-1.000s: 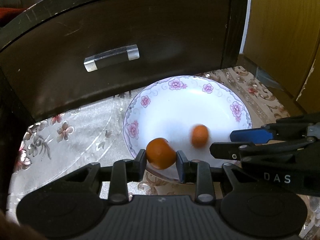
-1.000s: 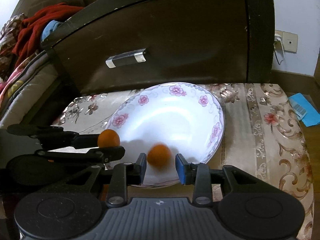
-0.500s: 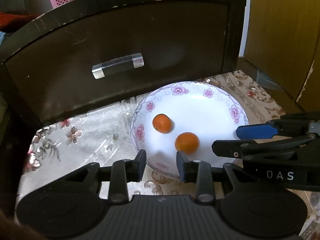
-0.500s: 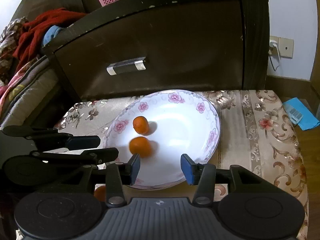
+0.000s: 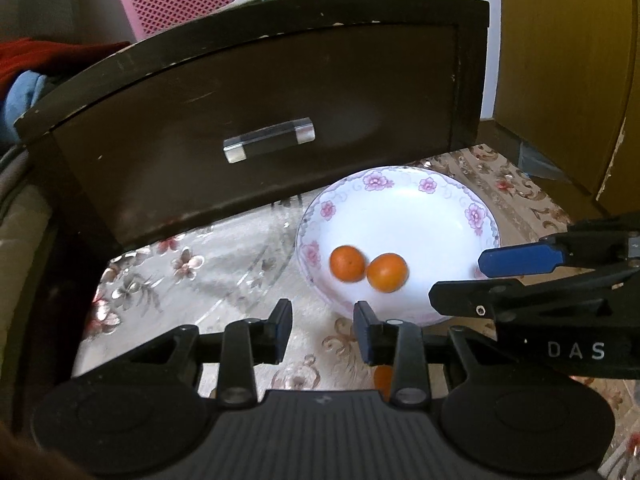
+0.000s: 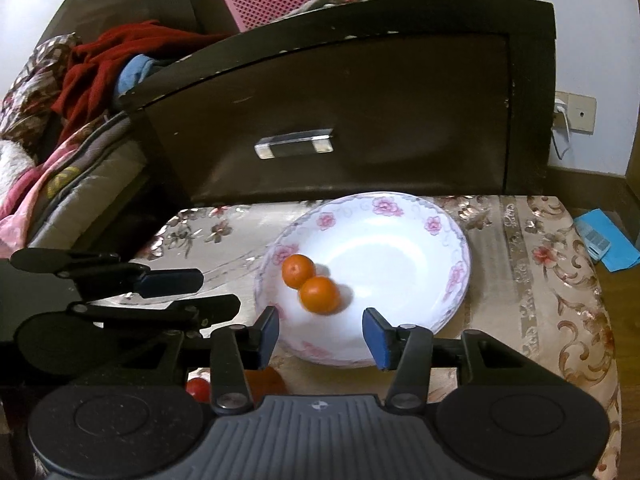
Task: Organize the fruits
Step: 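Lift both open grippers away from the bowl, then grasp the red tomato with the left gripper while the right gripper approaches the fruits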
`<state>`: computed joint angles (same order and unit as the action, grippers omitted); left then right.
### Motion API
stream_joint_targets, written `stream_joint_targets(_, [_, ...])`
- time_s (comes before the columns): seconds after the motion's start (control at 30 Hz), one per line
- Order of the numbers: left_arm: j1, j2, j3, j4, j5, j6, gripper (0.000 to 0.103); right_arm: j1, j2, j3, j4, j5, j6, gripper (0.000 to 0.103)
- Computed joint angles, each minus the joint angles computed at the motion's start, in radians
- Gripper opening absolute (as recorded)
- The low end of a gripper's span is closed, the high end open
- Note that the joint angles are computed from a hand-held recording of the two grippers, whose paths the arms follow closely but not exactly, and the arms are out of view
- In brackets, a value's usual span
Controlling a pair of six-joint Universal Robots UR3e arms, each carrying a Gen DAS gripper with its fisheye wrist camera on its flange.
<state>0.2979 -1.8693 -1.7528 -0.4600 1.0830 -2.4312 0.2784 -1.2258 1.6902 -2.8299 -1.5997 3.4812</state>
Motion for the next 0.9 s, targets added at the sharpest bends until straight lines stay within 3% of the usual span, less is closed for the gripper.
stream_joint_targets(0.53, [0.181, 0.144, -0.193, -0.059, -0.035, 0.191, 0.046, 0.104, 0.034, -0.066, 0.097, 0.004, -0.006, 0.045])
stream_joint_targets(0.9, [0.249, 0.123, -0.172, -0.176, -0.037, 0.282, 0.047, 0.125, 0.109, -0.112, 0.14, -0.003, -0.051, 0.045])
